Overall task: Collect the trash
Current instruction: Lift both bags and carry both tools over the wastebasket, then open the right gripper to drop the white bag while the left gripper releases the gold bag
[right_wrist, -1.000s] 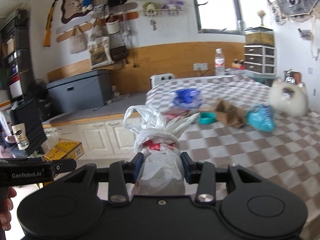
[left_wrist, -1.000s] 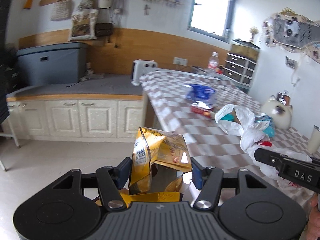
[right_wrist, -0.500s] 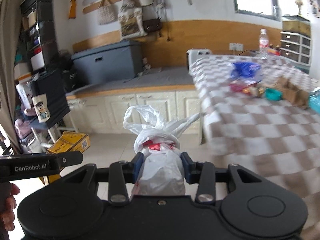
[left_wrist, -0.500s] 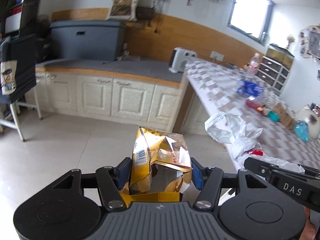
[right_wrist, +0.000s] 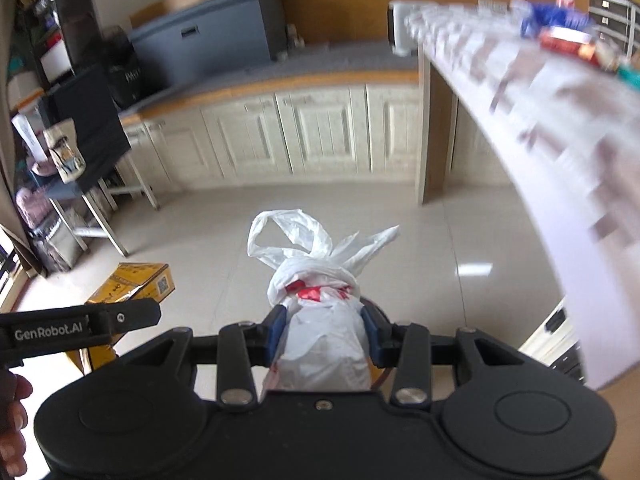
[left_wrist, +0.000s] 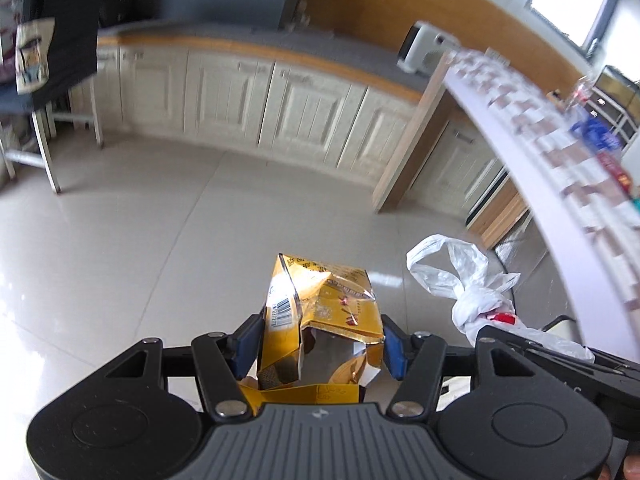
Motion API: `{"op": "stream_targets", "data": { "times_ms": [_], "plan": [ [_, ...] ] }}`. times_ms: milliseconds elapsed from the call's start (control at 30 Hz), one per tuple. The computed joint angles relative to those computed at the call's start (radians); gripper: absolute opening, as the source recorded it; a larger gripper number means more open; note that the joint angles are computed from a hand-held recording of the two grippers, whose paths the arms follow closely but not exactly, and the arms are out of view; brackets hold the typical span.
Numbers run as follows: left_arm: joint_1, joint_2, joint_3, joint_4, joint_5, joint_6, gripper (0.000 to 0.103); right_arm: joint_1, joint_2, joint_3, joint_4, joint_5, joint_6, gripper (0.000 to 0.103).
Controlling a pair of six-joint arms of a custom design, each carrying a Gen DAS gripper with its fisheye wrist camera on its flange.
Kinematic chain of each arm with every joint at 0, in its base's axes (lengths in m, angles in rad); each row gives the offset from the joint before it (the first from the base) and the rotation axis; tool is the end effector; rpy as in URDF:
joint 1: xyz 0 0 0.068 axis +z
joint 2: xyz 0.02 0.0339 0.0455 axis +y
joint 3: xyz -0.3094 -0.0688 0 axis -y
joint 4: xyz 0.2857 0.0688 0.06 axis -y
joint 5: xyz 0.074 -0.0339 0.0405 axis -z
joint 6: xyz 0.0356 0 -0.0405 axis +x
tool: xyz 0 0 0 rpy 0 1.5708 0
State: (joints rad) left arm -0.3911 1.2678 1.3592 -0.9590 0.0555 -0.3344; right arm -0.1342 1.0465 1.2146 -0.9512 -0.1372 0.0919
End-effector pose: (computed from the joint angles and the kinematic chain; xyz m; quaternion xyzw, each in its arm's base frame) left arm 0.2558 -0.1076 0.4111 0.0362 0.9378 -0.1465 0.3126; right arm 0.2129 -0.0238 0.4112 0.0778 0.9184 0.0552 0.3841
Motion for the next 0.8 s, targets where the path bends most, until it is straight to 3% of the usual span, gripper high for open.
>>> {"op": "stream_targets", "data": {
  "times_ms": [433, 800],
  "plan": [
    [0.047, 0.297, -0.095, 0.176, 0.095, 0.018, 0.061, 0.0, 0.288, -0.165, 0.205, 0.031, 0.045, 0.042],
    [0.069, 0.502, -0.094, 0.273, 0.127, 0.007, 0.061, -0.029, 0.569, -0.147, 0.396, -0.028, 0.088, 0.043]
  ]
}}
